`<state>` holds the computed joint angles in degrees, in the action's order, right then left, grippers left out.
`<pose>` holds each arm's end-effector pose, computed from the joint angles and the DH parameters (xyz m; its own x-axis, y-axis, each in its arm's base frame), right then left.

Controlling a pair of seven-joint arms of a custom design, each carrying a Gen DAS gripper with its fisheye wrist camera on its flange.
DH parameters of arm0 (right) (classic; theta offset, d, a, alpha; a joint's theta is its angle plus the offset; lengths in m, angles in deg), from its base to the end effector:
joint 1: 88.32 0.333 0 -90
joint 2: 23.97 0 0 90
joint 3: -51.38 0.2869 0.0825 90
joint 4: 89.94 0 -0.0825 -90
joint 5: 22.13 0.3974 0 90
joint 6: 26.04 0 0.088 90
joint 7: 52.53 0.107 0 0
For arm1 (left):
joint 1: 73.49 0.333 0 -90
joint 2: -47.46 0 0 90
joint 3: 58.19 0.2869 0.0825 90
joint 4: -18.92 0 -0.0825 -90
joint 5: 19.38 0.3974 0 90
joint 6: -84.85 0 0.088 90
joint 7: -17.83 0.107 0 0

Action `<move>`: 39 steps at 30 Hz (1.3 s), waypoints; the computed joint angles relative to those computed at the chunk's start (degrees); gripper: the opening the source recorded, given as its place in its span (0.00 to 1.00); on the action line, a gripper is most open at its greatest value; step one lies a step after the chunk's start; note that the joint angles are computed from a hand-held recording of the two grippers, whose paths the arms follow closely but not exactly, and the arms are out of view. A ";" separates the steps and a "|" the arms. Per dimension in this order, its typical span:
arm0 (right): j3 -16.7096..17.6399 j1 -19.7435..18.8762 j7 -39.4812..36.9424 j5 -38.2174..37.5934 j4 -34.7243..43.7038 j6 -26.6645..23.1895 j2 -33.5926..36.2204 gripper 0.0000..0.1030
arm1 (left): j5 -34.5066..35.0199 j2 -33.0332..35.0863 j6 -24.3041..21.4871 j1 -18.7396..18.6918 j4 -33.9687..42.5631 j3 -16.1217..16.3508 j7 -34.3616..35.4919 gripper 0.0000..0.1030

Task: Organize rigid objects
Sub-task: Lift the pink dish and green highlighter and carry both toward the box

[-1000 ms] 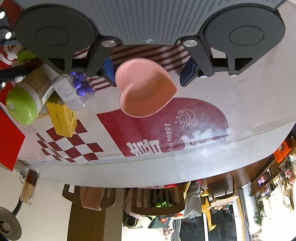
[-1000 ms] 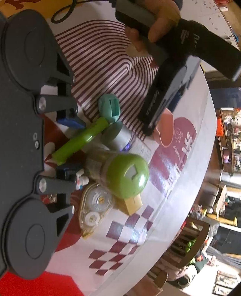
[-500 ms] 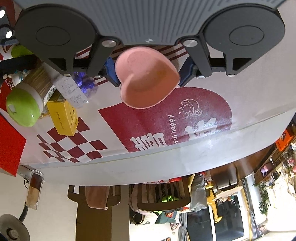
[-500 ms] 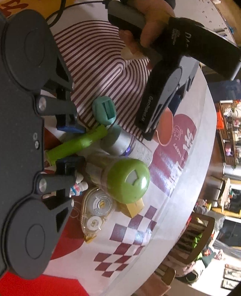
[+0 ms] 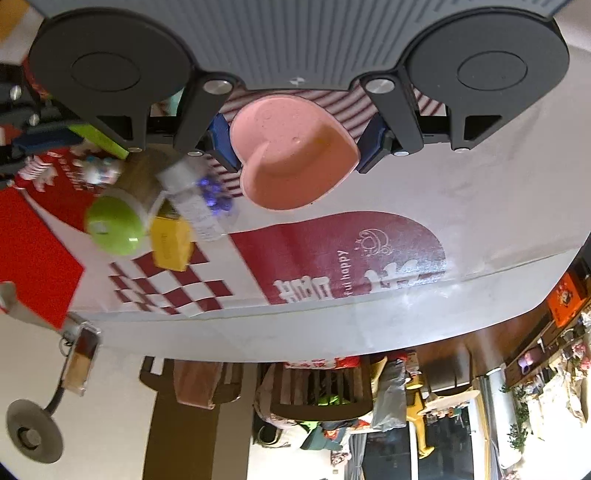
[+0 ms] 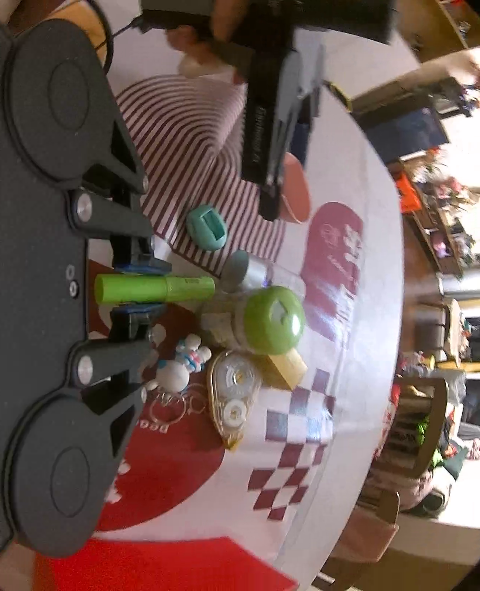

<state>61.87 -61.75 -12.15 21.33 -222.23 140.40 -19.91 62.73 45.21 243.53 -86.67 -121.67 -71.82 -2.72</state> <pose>0.4675 0.3008 0.3230 0.7410 -0.6669 -0.0782 -0.5822 -0.5800 -0.5698 0.4173 -0.2581 0.2855 0.1457 -0.9882 0.0482 -0.7147 -0.1388 -0.6856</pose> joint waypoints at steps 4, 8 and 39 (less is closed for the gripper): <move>-0.11 0.23 -2.91 5.86 -3.70 0.98 -5.62 0.14 | -3.28 -3.42 1.02 -0.71 -1.52 -0.85 1.89 0.66; -1.33 1.10 -2.84 8.46 -6.03 2.36 -10.08 0.14 | -6.85 -5.82 1.19 -1.43 -1.33 -2.15 5.10 0.66; -12.62 -11.40 -10.73 13.57 0.93 0.14 -10.96 0.14 | -10.21 23.83 -9.96 -18.77 45.69 -0.06 25.16 0.66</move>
